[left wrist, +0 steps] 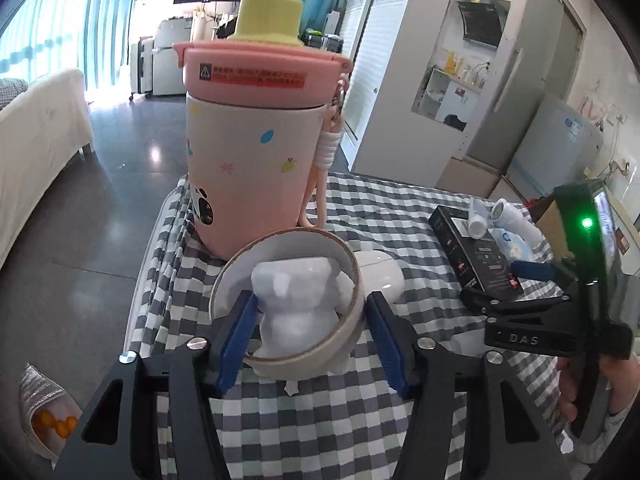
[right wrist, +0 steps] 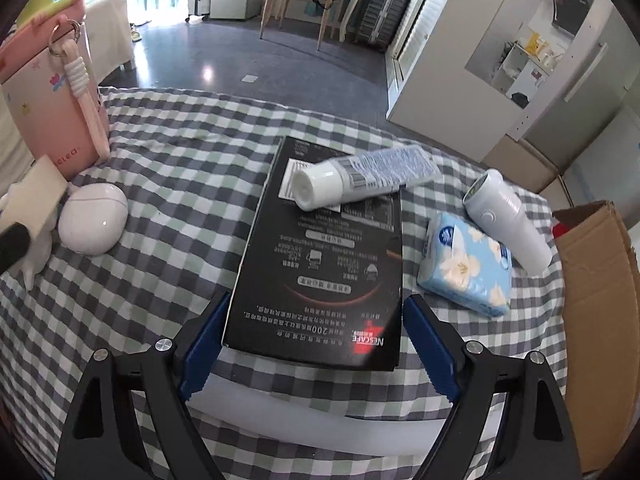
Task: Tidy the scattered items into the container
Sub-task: 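Grasp the tape roll with the left tool while the right tool grasps the black Nescafe box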
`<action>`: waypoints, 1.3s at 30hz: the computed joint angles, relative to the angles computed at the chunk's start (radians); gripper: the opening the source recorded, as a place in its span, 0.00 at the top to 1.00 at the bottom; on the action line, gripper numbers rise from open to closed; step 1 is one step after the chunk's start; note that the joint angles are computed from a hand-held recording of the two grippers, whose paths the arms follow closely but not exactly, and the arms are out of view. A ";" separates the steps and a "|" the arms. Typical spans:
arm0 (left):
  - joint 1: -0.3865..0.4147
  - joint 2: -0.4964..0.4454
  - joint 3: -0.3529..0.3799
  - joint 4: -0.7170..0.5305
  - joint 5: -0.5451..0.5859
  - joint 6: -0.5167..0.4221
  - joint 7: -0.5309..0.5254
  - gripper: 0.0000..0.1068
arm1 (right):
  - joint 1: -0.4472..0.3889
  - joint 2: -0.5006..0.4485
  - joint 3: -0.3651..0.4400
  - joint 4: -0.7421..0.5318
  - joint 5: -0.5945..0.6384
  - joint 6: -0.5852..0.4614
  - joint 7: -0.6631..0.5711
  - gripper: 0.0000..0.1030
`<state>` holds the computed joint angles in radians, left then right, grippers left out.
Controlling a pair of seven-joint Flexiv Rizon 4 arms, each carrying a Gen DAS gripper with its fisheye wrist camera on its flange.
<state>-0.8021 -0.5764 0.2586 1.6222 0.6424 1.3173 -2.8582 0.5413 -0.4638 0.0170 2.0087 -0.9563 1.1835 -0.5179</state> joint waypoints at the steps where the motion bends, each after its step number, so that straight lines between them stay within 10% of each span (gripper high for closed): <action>1: -0.001 0.005 0.002 0.006 0.004 0.017 -0.011 0.51 | -0.006 -0.001 0.006 0.000 0.012 0.005 -0.006 0.17; 7: 0.018 0.021 -0.020 0.025 -0.025 0.045 0.017 0.82 | -0.055 -0.023 0.051 -0.014 0.180 0.067 -0.100 0.17; 32: -0.008 0.044 -0.021 0.010 0.009 0.026 0.020 0.89 | -0.015 0.102 0.002 0.137 0.275 0.249 -0.167 0.25; 33: 0.000 0.043 -0.032 0.010 -0.001 0.020 0.033 0.86 | -0.021 0.102 0.008 0.137 0.281 0.247 -0.175 0.25; 35: 0.007 0.037 -0.059 -0.008 -0.030 -0.062 0.087 0.37 | -0.020 0.103 0.007 0.138 0.280 0.248 -0.176 0.25; 39: 0.004 0.020 -0.067 -0.032 0.012 -0.076 0.075 0.32 | -0.027 0.099 0.016 0.135 0.288 0.241 -0.190 0.24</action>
<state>-0.7980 -0.5564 0.1916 1.5906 0.6542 1.2409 -2.7836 0.5148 -0.3644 0.0332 2.1436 -0.6680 1.4240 -0.7081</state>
